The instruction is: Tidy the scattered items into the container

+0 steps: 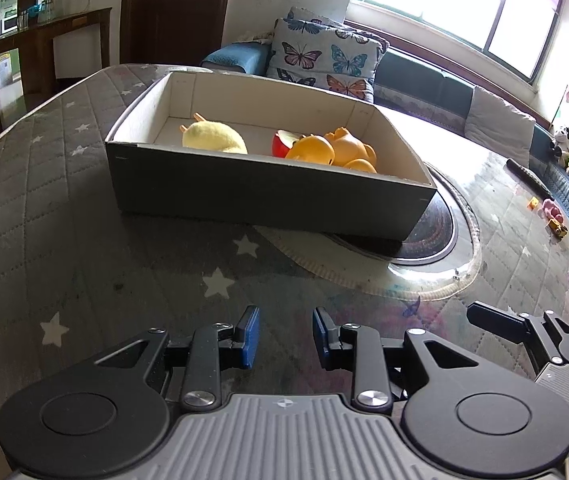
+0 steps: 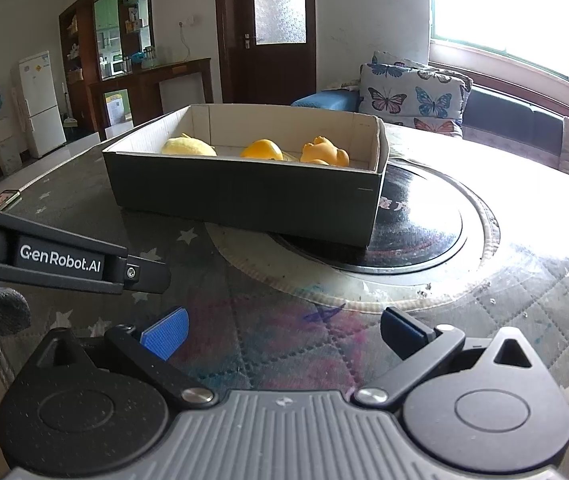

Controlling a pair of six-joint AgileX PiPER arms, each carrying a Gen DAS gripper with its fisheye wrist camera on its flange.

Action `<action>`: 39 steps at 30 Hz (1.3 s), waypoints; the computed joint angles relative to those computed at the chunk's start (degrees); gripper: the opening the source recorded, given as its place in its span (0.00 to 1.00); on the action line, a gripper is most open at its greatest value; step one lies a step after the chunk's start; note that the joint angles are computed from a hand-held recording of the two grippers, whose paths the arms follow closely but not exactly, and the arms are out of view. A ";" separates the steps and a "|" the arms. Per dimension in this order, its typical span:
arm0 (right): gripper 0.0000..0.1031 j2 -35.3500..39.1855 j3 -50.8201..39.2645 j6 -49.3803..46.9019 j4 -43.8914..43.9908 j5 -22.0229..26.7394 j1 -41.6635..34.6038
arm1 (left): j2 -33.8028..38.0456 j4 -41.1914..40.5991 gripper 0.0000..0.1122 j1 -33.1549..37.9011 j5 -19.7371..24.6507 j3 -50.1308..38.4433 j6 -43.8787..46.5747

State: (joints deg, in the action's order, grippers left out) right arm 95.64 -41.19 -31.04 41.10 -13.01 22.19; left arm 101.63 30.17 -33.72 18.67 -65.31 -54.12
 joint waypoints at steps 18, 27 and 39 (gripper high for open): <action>1.00 0.67 -0.52 -1.41 2.47 -0.14 0.78 | -1.10 10.14 0.28 -0.66 1.24 1.23 -9.53; 1.00 1.35 -2.28 -0.34 1.10 1.29 0.09 | -0.72 19.27 0.28 -1.61 3.54 0.66 -16.67; 1.00 3.51 -6.33 -9.72 8.84 2.98 0.18 | 0.87 22.94 0.28 -0.86 5.35 -1.31 -19.04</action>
State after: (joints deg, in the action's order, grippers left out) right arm 99.14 -47.51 -40.76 49.94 -10.03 22.37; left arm 102.51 53.11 -34.58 24.02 -66.63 -73.16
